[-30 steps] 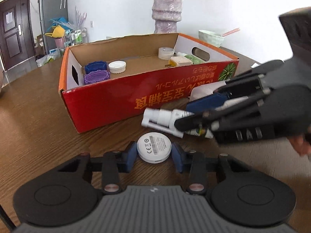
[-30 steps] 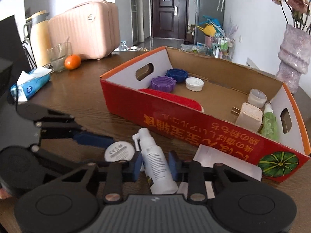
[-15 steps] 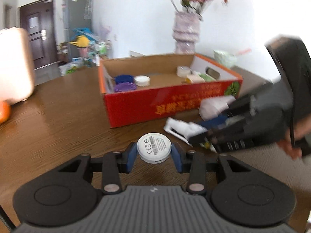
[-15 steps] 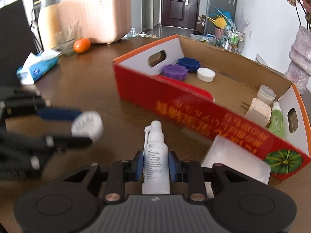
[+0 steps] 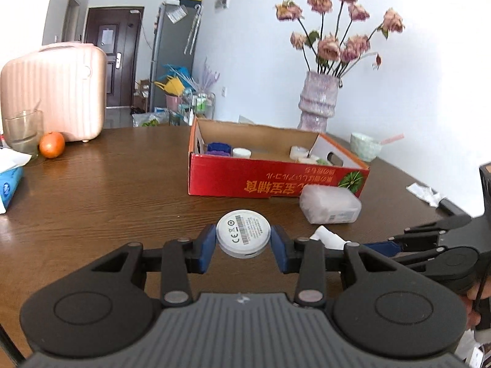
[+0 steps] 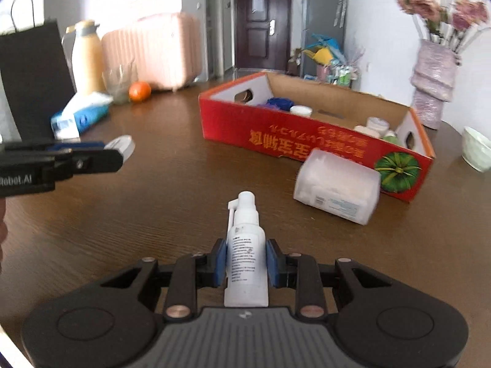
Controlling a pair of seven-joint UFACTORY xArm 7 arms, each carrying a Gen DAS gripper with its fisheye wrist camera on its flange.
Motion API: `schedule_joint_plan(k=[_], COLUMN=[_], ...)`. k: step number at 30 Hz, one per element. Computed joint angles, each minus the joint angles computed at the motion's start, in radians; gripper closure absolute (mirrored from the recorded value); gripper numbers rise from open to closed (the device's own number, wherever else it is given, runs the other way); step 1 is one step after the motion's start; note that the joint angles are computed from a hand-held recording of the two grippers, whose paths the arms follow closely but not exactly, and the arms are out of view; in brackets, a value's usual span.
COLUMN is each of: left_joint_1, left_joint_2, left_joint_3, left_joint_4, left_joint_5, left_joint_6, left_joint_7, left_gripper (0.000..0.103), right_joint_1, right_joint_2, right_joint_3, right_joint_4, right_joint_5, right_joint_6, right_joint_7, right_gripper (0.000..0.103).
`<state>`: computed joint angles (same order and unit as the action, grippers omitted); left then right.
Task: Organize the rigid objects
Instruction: 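Carry the white disc and white spray bottle into the box and release both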
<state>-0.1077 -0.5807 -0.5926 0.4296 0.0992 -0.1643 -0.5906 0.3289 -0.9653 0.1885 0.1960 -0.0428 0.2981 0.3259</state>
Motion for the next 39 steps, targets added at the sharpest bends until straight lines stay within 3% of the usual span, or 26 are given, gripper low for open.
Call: schedule_joint_plan(k=[11,14,21,25,30,35,36,39], left_joint_1=[0.023,-0.014,-0.022,0.025,0.081,0.090,0.108,0.253], left_joint_2=[-0.173,-0.183,-0.181,-0.172,-0.098,0.115,0.148,0.245], left_joint_3=[-0.093,-0.072,-0.078,-0.115,-0.131,-0.078,-0.087,-0.201], left_joint_4=[-0.015,-0.014,0.024,0.055,0.102,0.236,0.269,0.389], left_joint_5=[0.023,0.052,0.072,0.079,0.087,0.099,0.096,0.099], left_joint_6=[0.076,0.047,0.028,0.037,0.003,-0.030,-0.020,0.012], left_joint_7=[-0.107,-0.103,-0.078,-0.074,-0.048,0.057,0.079,0.123], left_gripper=[0.064,0.064,0.064,0.064,0.064,0.064,0.064,0.064], right_joint_1=[-0.047,-0.047,-0.031,-0.028,-0.078,-0.195,-0.210,-0.231], right_joint_2=[-0.466,-0.603,-0.769,-0.812,-0.710,-0.401,-0.328,-0.094], right_joint_3=[0.079,0.099,0.161,0.154,0.094,-0.001,-0.017,-0.076], right_joint_4=[-0.100,-0.125,-0.146,-0.158,-0.155,-0.092,-0.068,0.028], right_joint_5=[-0.022,-0.029,-0.064,-0.087,-0.106,-0.114,-0.110,-0.089], right_joint_6=[0.155,0.204,0.297,0.308,0.190,-0.102,-0.157,-0.294], right_joint_7=[0.172,0.230,0.338,0.361,0.333,0.243,0.221,0.143], right_gripper=[0.077,0.077,0.077,0.077,0.077,0.076,0.076,0.076])
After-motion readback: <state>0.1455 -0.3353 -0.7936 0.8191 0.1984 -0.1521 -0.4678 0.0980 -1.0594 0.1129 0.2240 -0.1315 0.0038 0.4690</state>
